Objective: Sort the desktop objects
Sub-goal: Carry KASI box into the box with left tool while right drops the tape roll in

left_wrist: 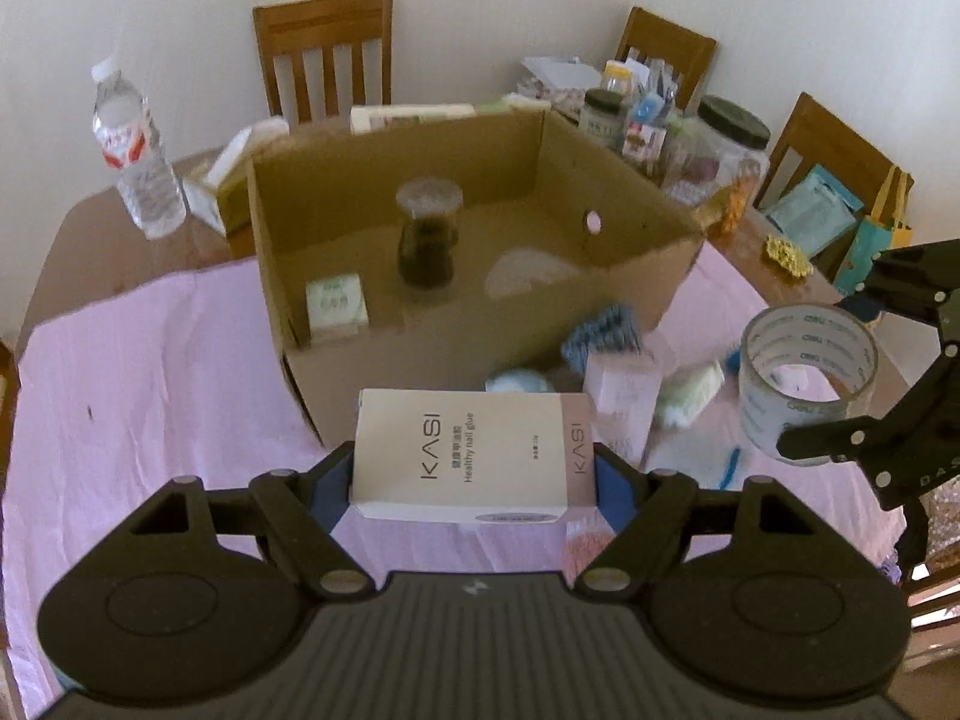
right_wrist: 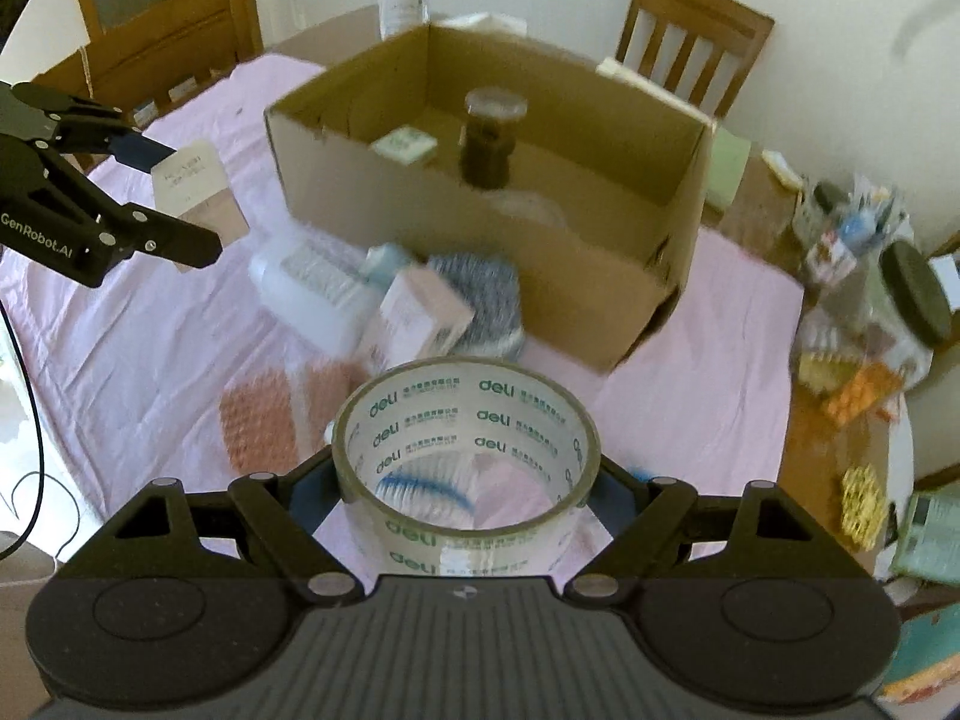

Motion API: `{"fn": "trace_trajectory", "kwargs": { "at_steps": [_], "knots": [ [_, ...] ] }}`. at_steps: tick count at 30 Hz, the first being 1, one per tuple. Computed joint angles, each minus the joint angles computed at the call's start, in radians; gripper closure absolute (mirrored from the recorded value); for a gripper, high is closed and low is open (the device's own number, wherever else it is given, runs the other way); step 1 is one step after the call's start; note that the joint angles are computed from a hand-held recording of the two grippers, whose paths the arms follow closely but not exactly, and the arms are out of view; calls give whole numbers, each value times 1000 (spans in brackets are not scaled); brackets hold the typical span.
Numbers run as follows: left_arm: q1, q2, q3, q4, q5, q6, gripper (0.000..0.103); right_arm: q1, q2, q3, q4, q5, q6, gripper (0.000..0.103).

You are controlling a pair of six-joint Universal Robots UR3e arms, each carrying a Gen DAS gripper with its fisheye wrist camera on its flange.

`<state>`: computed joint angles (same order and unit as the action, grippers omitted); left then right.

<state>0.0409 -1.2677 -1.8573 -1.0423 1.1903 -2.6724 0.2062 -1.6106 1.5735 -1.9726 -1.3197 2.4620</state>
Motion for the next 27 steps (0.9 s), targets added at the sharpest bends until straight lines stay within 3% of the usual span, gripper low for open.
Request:
{"fn": "trace_trajectory", "kwargs": {
  "at_steps": [15,27],
  "knots": [
    [-85,-372,365,99,35,-85,24,38,351,-455,-19,18,28,15],
    [-106,-631,633,39,96,-117,24,69,790,-1088,223,6,80,15]
  ]
}}
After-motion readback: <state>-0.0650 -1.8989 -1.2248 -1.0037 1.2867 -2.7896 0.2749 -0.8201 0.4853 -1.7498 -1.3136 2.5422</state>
